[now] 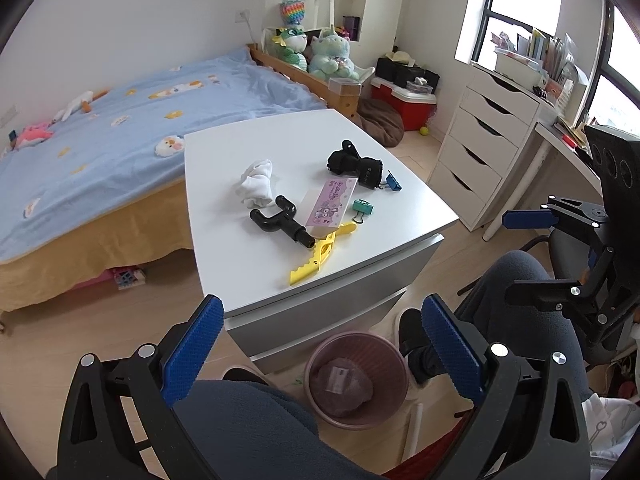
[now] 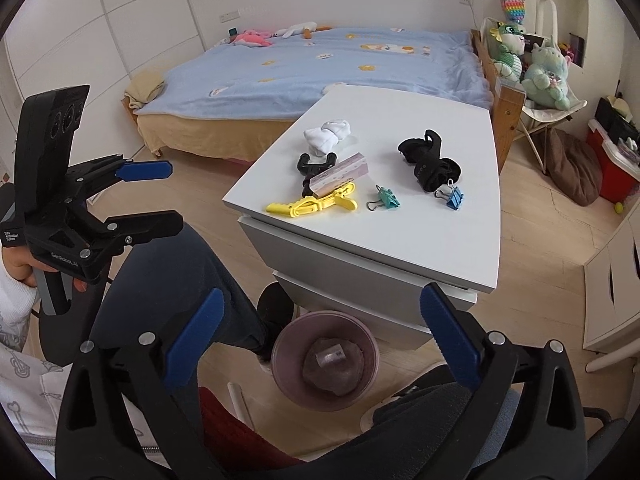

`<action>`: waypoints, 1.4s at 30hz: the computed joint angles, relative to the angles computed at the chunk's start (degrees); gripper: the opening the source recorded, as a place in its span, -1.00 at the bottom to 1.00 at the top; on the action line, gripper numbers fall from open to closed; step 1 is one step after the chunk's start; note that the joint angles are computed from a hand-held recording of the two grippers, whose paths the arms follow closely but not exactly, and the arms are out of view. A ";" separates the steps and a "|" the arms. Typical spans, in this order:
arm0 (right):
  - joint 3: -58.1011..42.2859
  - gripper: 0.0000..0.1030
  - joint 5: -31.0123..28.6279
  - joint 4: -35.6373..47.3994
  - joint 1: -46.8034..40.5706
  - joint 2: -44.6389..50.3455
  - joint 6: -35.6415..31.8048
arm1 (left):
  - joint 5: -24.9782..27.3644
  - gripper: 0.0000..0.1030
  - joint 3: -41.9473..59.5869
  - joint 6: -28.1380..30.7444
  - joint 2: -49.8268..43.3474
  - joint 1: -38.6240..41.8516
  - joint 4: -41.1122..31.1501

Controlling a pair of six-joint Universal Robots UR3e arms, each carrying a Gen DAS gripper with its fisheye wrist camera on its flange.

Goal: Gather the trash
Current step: 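Lower the white paper box over the pink bin and open the right tool, then grasp the pink card on the table with the left tool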

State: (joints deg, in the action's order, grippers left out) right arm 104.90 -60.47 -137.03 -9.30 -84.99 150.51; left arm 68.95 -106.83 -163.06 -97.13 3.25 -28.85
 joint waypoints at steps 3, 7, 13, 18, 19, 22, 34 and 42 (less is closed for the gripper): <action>0.52 0.89 -0.42 -0.84 -0.53 -0.36 0.56 | 0.27 0.85 0.37 -0.10 -0.33 -0.39 0.19; -0.74 0.89 -3.39 -2.17 0.24 0.65 2.09 | 1.46 0.85 0.96 0.42 -1.33 -1.54 1.81; -4.59 0.90 -5.40 -2.01 0.36 3.37 4.91 | 2.52 0.85 5.21 0.99 -4.81 -3.04 2.38; -7.17 0.90 -6.53 -1.55 0.43 4.99 5.67 | 3.36 0.85 11.83 2.27 -9.26 -4.52 0.91; -7.50 0.90 -6.69 -1.41 0.45 5.14 5.74 | 3.61 0.85 13.53 2.50 -10.37 -4.90 0.38; -8.98 0.90 -7.11 -0.83 0.39 5.99 5.78 | 4.15 0.85 18.82 3.08 -13.84 -5.86 -1.82; -10.99 0.90 -7.07 0.16 -0.87 7.87 5.86 | 10.20 0.85 42.42 4.78 -29.98 -10.65 -13.47; -10.71 0.89 -6.34 0.37 -2.15 8.35 5.69 | 12.61 0.44 54.92 4.42 -38.91 -12.27 -21.79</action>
